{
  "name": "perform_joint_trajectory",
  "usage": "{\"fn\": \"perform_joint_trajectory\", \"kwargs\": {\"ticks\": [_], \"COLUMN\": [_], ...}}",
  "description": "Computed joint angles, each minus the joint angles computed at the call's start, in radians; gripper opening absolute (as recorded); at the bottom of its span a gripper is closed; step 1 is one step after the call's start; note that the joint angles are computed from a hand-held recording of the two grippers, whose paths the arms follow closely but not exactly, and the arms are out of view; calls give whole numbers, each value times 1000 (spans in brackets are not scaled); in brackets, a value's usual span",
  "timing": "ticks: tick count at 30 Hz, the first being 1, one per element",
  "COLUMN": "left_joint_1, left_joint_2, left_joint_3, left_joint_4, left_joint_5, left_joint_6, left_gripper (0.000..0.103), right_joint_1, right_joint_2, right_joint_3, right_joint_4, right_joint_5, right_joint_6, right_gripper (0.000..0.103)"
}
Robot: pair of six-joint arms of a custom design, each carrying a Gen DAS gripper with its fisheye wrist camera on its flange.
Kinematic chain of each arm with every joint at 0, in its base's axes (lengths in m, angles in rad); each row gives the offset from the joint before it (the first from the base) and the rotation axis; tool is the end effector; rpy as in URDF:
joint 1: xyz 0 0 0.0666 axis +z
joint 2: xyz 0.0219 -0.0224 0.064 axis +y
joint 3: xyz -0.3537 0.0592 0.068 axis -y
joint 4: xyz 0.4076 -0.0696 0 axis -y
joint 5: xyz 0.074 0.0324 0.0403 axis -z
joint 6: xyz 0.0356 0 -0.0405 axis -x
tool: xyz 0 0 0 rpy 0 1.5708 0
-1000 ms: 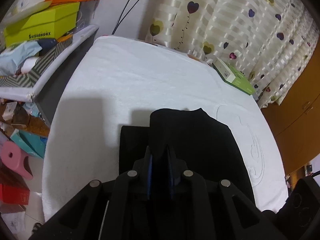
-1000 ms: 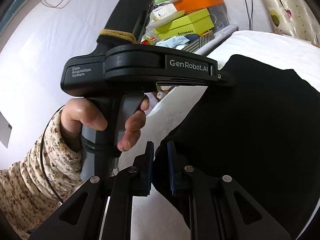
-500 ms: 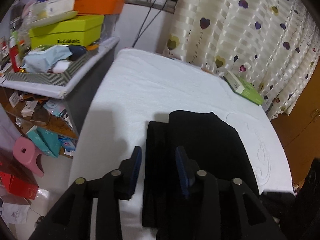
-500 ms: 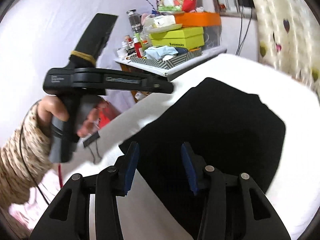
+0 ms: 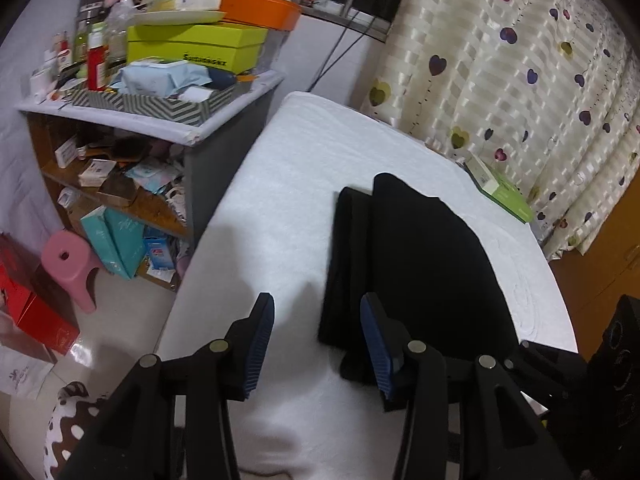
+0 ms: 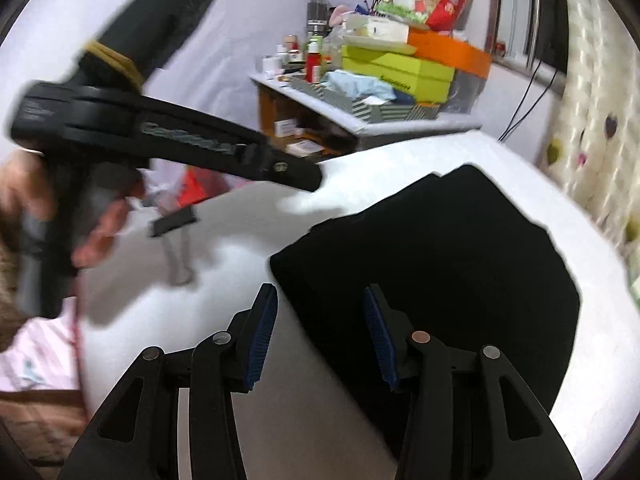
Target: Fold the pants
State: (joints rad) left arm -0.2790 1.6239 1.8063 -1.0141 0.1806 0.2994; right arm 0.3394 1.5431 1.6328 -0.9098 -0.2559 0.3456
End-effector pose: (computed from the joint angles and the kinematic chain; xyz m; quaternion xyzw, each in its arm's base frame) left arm 0.5583 -0.1670 0.4734 0.0231 0.9290 -0.1832 0.3208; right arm 0.5251 0.1945 0.4431 -0.3540 0.8535 0.1176 0.3640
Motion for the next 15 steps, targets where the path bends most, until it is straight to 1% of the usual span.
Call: {"fn": "perform_joint_trajectory", "kwargs": {"ticks": [2,3,4,9,11,12,14,15], "left_joint_1": [1,3,8,23,28,29,30,31], "left_joint_2": [-18,-24,-26,-36,-41,-45,-47,-47], "left_joint_3": [-29,-40,-47,-77,-88,-95,-99,-99], "left_joint_4": [21,28,33,50,62,69,76,78], "left_joint_5": [-18,-16,-6,14,26,28,26,28], "left_joint_6": [14,20,26,54,65,68,74,74], "left_gripper": [48,48,48,48,48,48,48,48], "right_joint_1": [7,8,8,-8,-3,5,17,23], "right_joint_2": [11,22,33,30,21,19,19,22], "right_joint_3": [9,24,37,43,29,27,26,27], "right_joint_4": [-5,-13,-8,-34,-31,-35,-34,-35], "right_joint_5": [33,45,48,6,8,21,44,56], "right_joint_6": [-12,-23,-39,-89,-74,-50,-20,-6], "right_gripper": [49,52,52,52,53,56,58,62]}}
